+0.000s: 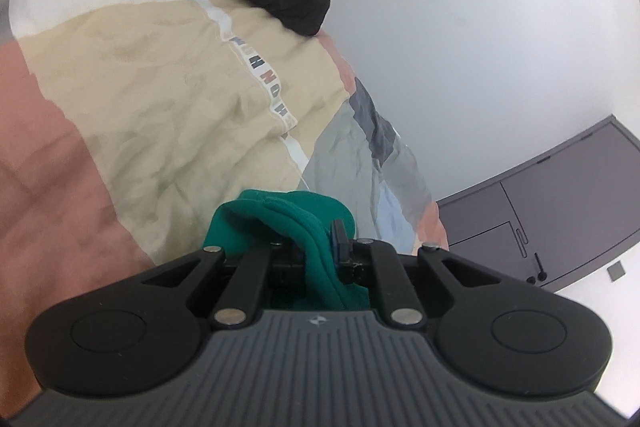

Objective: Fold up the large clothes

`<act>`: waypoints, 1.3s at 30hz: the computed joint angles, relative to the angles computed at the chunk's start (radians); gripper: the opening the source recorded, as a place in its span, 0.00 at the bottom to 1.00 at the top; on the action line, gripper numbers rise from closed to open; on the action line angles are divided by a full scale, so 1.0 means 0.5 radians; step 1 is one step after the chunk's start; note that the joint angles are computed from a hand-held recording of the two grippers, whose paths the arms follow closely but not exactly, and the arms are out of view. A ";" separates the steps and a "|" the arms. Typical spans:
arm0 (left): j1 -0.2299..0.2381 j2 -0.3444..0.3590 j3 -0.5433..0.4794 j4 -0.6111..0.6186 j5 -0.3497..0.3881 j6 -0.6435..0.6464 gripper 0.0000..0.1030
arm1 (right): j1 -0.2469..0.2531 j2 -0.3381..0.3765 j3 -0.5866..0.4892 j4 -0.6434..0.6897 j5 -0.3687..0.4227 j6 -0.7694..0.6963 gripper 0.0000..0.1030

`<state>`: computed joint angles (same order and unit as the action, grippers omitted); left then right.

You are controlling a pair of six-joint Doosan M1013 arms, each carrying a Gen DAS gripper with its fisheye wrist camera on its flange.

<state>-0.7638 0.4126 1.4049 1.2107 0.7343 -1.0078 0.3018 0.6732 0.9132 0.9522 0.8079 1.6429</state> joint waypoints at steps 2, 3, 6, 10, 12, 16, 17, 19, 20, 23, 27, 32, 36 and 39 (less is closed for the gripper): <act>-0.008 -0.002 -0.008 0.002 0.017 0.043 0.13 | -0.001 -0.017 0.025 0.024 -0.010 -0.034 0.17; -0.013 -0.006 -0.011 0.008 0.018 0.063 0.14 | -0.002 -0.026 0.036 0.038 -0.015 -0.062 0.18; -0.031 -0.023 -0.031 -0.031 0.034 0.219 0.61 | -0.004 -0.072 0.088 0.079 -0.048 -0.171 0.22; -0.138 0.001 -0.152 -0.062 0.435 0.450 0.68 | 0.004 -0.176 0.206 0.147 -0.127 -0.420 0.49; -0.195 0.020 -0.224 -0.068 0.637 0.612 0.69 | 0.016 -0.249 0.288 0.151 -0.200 -0.549 0.69; -0.297 0.048 -0.350 -0.073 0.884 0.922 0.69 | 0.072 -0.411 0.441 -0.090 -0.430 -0.704 0.73; -0.312 0.049 -0.386 -0.133 0.895 1.016 0.69 | 0.089 -0.453 0.479 -0.150 -0.493 -0.781 0.74; -0.355 0.045 -0.418 -0.156 0.840 1.148 0.69 | 0.115 -0.532 0.565 -0.174 -0.615 -0.971 0.74; -0.371 0.048 -0.427 -0.147 0.801 1.194 0.69 | 0.121 -0.564 0.603 -0.109 -0.653 -1.115 0.75; -0.385 0.089 -0.498 -0.227 0.712 1.364 0.69 | 0.130 -0.644 0.725 0.263 -0.734 -1.664 0.74; -0.355 0.178 -0.615 -0.446 0.672 1.611 0.69 | 0.172 -0.704 0.807 0.278 -0.765 -1.891 0.74; -0.324 0.275 -0.728 -0.633 0.796 1.869 0.69 | 0.209 -0.640 0.700 -0.254 -0.493 -1.517 0.73; -0.308 0.272 -0.711 -0.650 0.826 1.845 0.69 | 0.265 -0.560 0.566 -0.820 -0.285 -1.238 0.69; -0.287 0.276 -0.714 -0.656 0.865 1.847 0.69 | 0.280 -0.523 0.520 -0.997 -0.279 -1.164 0.69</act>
<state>-0.9075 0.5506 1.0479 0.8828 1.1671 -0.0846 0.4416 0.4116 1.1731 0.4536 0.6683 1.0608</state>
